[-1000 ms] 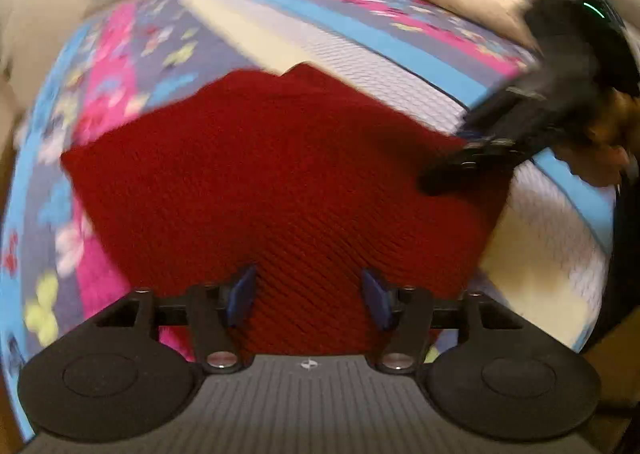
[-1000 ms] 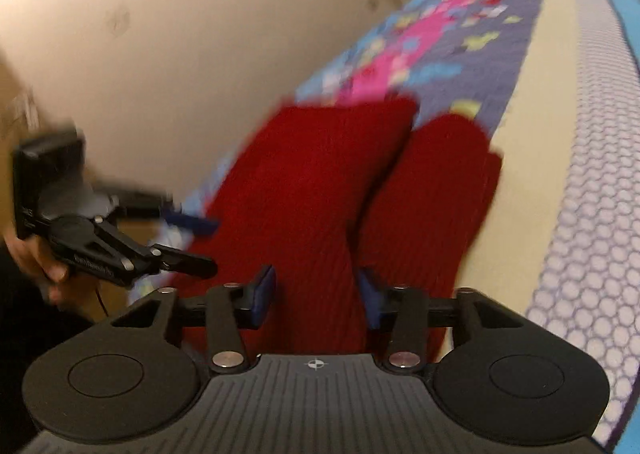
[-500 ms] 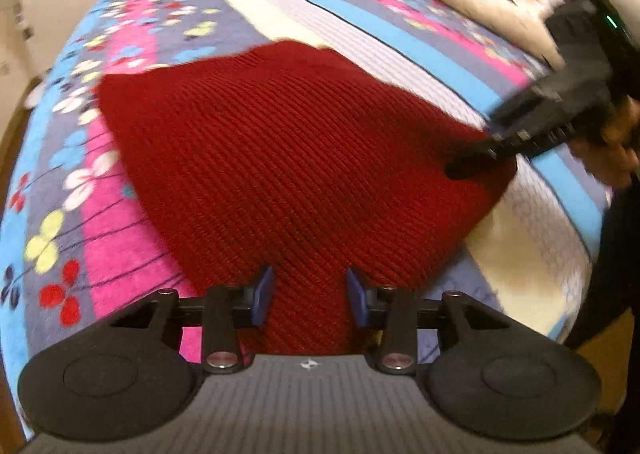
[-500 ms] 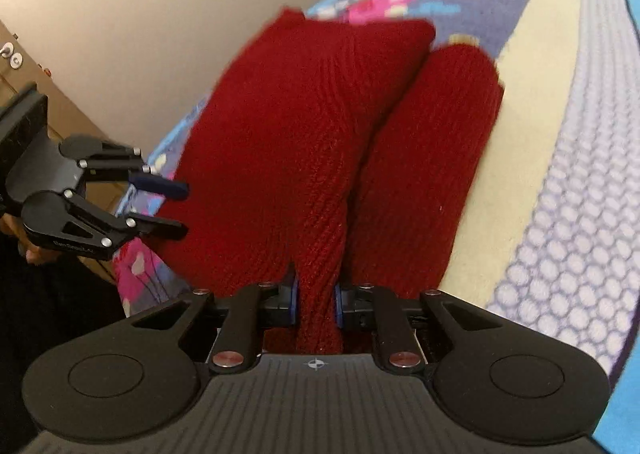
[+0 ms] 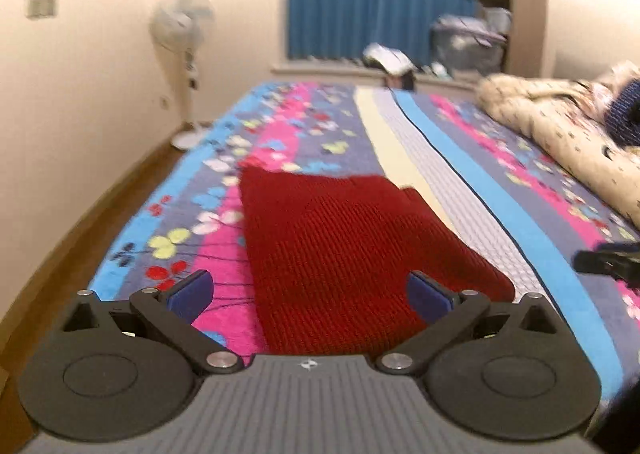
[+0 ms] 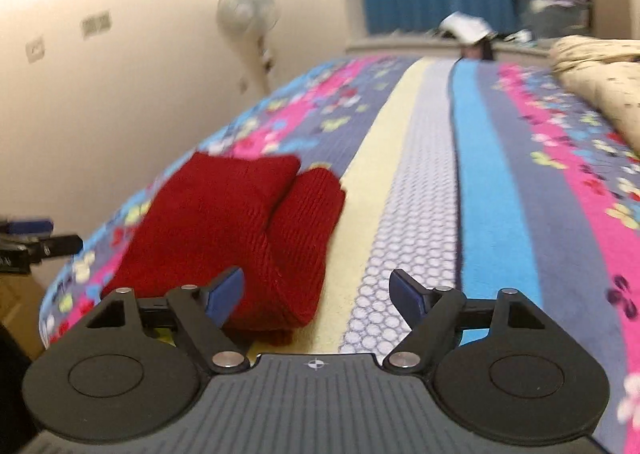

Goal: Fold small clothes

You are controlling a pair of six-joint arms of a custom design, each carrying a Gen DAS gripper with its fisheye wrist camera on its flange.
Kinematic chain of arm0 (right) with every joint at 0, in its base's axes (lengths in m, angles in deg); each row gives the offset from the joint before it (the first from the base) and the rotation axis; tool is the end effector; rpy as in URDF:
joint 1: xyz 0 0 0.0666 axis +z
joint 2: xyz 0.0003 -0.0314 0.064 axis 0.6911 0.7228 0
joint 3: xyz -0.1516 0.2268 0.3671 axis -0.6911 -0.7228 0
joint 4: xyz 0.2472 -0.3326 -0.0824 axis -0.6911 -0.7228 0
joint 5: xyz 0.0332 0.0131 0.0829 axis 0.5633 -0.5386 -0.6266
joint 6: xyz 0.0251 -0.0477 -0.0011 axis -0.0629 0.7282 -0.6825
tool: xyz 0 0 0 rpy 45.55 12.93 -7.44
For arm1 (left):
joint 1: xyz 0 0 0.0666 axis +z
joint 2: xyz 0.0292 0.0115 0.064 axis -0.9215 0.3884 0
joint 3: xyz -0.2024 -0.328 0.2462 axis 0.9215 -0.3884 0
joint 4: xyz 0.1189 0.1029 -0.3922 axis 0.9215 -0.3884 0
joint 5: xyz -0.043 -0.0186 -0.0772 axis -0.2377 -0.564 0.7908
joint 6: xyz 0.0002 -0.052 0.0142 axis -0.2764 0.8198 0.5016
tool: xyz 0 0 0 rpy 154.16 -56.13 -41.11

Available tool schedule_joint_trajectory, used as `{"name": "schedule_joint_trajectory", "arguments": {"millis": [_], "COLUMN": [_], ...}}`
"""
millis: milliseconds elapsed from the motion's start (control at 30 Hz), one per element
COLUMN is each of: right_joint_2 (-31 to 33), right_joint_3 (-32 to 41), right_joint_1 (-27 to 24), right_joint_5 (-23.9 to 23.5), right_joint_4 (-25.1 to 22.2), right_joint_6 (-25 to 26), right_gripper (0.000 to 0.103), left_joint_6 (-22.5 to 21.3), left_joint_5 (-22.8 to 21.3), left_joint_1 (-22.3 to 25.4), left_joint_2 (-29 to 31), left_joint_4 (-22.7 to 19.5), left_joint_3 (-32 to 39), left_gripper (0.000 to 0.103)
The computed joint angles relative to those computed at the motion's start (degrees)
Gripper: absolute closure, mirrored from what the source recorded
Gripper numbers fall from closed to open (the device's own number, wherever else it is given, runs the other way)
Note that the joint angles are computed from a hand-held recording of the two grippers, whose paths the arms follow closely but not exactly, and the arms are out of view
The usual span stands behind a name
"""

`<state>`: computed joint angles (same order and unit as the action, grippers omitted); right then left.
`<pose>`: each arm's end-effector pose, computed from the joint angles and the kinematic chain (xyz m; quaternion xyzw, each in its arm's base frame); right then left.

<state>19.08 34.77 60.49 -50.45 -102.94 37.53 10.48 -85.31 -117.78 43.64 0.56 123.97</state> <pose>0.3719 0.1253 0.5326 -0.1844 0.8600 0.2432 0.4089 0.2572 -0.2711 0.5598 -0.1057 0.8769 0.0881 0.4606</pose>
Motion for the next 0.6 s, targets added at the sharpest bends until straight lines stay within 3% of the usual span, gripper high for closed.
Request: {"name": "schedule_joint_trajectory", "arguments": {"millis": [67,167,433,600], "right_joint_2": [-3.1,-5.4,-3.9,-2.9], "right_joint_3": [-2.4,-4.7,-4.0,-3.4], "right_joint_1": [0.5,1.6,6.2,8.2], "right_joint_5": [2.4,4.6,8.4,9.5], "right_joint_4": [1.7,2.4,0.4,0.2], "right_joint_6": [-2.0,-3.0,-3.7,-4.2], "right_gripper": [0.019,0.014,0.011,0.011], "left_joint_6": [5.7,13.1,23.5,22.5], "left_joint_5": [-3.2,-3.1,-2.2,5.4], "left_joint_1": [-2.5,-5.7,-6.5,-3.3], "left_joint_2": [2.0,3.7,7.2,6.7], "left_joint_4": [-4.8,-9.9,-19.0,-15.7], "left_joint_3": [1.8,3.3,5.4,4.5], "left_gripper": [0.001,0.000,0.000,0.000]}}
